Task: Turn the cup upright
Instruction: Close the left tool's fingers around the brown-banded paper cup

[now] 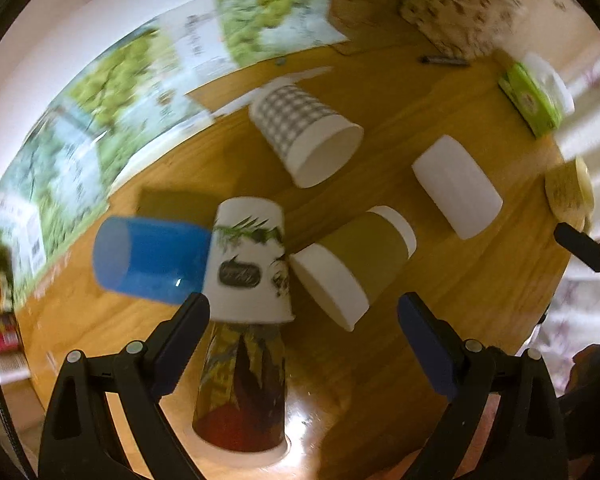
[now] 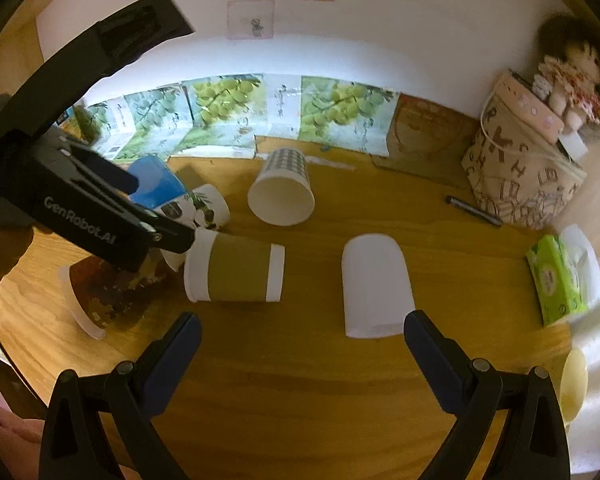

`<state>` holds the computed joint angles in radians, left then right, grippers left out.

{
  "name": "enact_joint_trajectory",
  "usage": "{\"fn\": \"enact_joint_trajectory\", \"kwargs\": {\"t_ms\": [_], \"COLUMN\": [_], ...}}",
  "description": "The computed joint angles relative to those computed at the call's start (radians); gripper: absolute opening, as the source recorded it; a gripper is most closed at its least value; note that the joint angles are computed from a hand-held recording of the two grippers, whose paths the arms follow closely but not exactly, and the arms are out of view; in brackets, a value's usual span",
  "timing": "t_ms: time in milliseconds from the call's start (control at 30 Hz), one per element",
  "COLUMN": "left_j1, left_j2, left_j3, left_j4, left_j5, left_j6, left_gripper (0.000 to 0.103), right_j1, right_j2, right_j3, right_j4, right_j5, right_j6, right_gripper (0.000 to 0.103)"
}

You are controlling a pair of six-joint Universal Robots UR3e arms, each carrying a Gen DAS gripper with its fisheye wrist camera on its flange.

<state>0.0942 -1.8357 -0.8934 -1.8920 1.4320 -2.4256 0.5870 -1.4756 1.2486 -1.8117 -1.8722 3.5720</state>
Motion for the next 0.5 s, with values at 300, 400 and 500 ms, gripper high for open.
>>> {"fn": "enact_joint_trajectory", "kwargs": {"t_ms": [300,400,500], "left_j1": [-0.082,-0.112,-0.139], "left_j2": [-0.074,-0.078,-0.071], "left_j3": [0.036,0.017,-0.026], "left_j4": [0.035,0.055,0.097], "left_j5": [0.034,0.054,0.080], "left_j6": [0.087,0.112,0.129], "left_gripper": [0.096,0.096,0.096], "right_j1": [-0.010,-0.012,-0.013], "right_j2": [-0.062,-0.079,-0.088], "right_j3": [0.124,0.156,0.171], "right_j4": [-0.006,-0.008,-0.006], "right_j5": [0.021,0.027,0.027], "right_j6": [0.089,0.115,0.134], "right_gripper": [0.101,0.101,0.101]}}
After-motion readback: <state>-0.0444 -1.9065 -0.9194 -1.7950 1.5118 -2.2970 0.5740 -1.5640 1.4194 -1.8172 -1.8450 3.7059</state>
